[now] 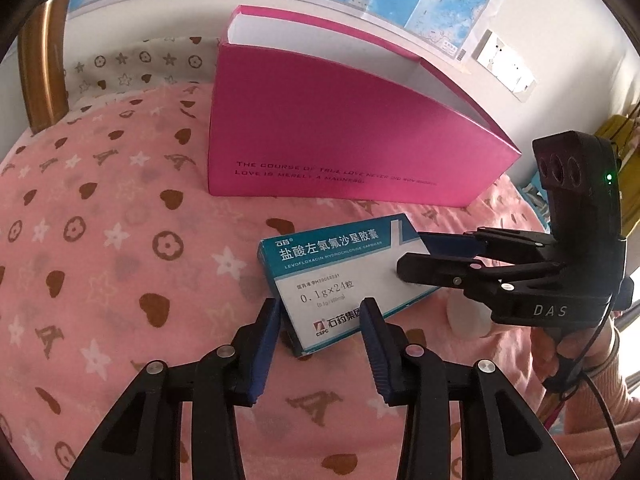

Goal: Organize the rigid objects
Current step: 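Grasp the medicine box with the right gripper and lift it toward the pink box, then carry the medicine box with the right gripper over the pink box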

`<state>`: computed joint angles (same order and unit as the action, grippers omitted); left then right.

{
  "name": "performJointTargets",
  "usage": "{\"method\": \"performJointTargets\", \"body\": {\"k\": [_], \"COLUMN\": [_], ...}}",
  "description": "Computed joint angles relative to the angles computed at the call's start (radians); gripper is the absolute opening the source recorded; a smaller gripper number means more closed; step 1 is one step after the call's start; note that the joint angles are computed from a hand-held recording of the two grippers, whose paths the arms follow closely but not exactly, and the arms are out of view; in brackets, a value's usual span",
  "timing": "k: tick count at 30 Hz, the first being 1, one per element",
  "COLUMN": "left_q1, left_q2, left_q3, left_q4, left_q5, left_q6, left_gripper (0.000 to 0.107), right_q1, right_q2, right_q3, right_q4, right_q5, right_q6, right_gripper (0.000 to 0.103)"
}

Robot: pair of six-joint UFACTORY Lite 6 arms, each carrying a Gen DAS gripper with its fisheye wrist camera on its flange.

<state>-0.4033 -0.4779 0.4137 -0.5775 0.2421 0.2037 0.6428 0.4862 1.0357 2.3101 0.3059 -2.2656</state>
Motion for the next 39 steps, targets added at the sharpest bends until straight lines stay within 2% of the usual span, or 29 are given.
{"method": "performJointTargets", "body": {"k": [5, 15, 23, 39], "left_q1": [0.008, -0.018, -0.032, -0.068], "left_q2": [-0.012, -0.054, -0.058, -0.094], "left_q3": [0.013, 0.070, 0.105, 0.180], "left_q4": [0.006, 0.175, 0.239, 0.438], "left_q5": [0.017, 0.036, 0.038, 0.071], "left_q6": [-0.008, -0.162, -0.220, -0.393], "left_gripper": [0.041, 0.041, 0.041, 0.041], "right_q1": [0.014, 0.008, 0.017, 0.032], "right_q2": [-0.014, -0.125, -0.178, -0.314], "right_q3": [-0.014, -0.098, -0.139, -0.211], "right_q4": [0.080, 0.184, 0.281, 0.373], "right_q5": [-0.010, 0.017, 0.021, 0.022], "right_q6": [-0.074, -0.173, -0.264, -0.354], "right_gripper": [0.047, 0.047, 0.047, 0.047]}}
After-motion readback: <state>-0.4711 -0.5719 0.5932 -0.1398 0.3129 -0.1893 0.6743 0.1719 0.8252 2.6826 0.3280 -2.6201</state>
